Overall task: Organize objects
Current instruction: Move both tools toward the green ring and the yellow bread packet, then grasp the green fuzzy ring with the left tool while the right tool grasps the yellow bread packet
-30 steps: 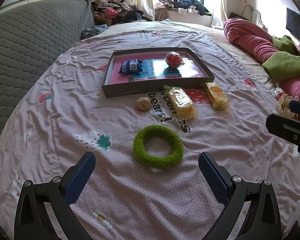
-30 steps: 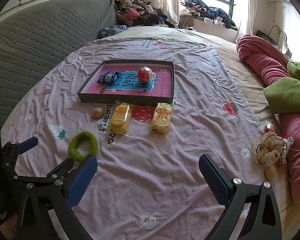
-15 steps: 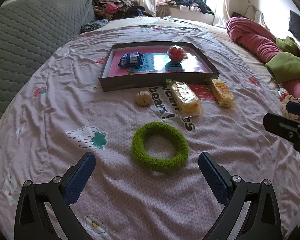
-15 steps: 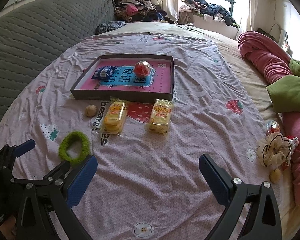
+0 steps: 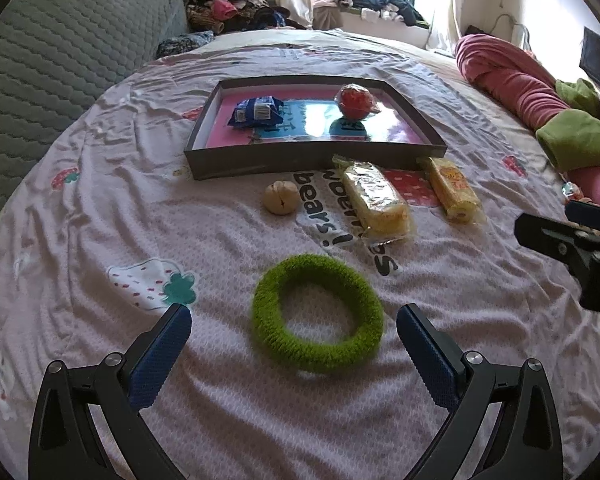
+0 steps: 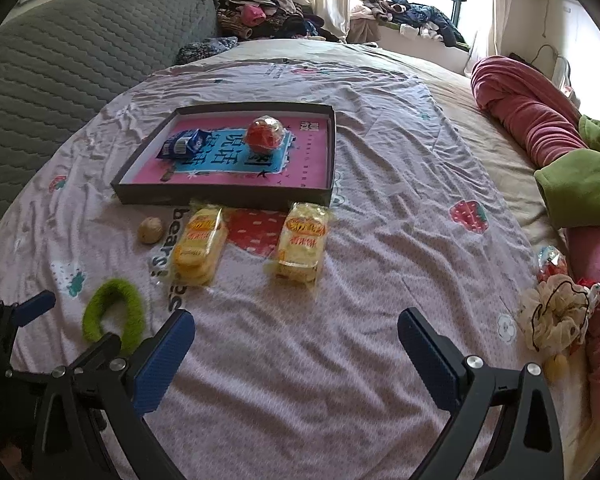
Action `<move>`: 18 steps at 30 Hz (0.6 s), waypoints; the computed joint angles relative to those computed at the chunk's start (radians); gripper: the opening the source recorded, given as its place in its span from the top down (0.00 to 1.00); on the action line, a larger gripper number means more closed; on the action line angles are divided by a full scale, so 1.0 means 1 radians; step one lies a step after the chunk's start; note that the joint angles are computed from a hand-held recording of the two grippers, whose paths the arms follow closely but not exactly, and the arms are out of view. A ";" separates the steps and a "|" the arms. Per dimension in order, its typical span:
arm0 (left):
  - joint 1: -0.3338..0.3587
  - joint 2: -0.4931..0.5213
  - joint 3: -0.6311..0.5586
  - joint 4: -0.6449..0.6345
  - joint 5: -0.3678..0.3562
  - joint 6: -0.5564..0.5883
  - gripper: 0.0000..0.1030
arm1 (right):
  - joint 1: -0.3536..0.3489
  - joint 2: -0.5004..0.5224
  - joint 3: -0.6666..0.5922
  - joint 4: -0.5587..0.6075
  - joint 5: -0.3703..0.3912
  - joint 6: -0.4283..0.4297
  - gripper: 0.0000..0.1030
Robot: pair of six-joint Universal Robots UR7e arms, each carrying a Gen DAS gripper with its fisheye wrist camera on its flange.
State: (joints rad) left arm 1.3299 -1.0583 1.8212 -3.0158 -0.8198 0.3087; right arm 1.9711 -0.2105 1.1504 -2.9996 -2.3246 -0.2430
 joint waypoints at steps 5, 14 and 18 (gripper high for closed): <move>0.009 0.023 -0.028 -0.001 -0.005 0.005 0.01 | -0.010 0.031 -0.061 0.024 -0.001 -0.013 0.01; 0.032 0.055 -0.061 0.016 -0.018 0.008 0.01 | -0.034 0.099 -0.176 0.089 -0.012 -0.024 0.01; 0.041 0.065 -0.070 0.017 -0.030 0.008 0.01 | -0.046 0.121 -0.212 0.112 -0.009 -0.023 0.01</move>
State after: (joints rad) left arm 1.3705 -0.9929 1.7511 -2.9991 -0.8502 0.3167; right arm 1.9248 -0.0891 0.9384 -2.8875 -2.3336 -0.2661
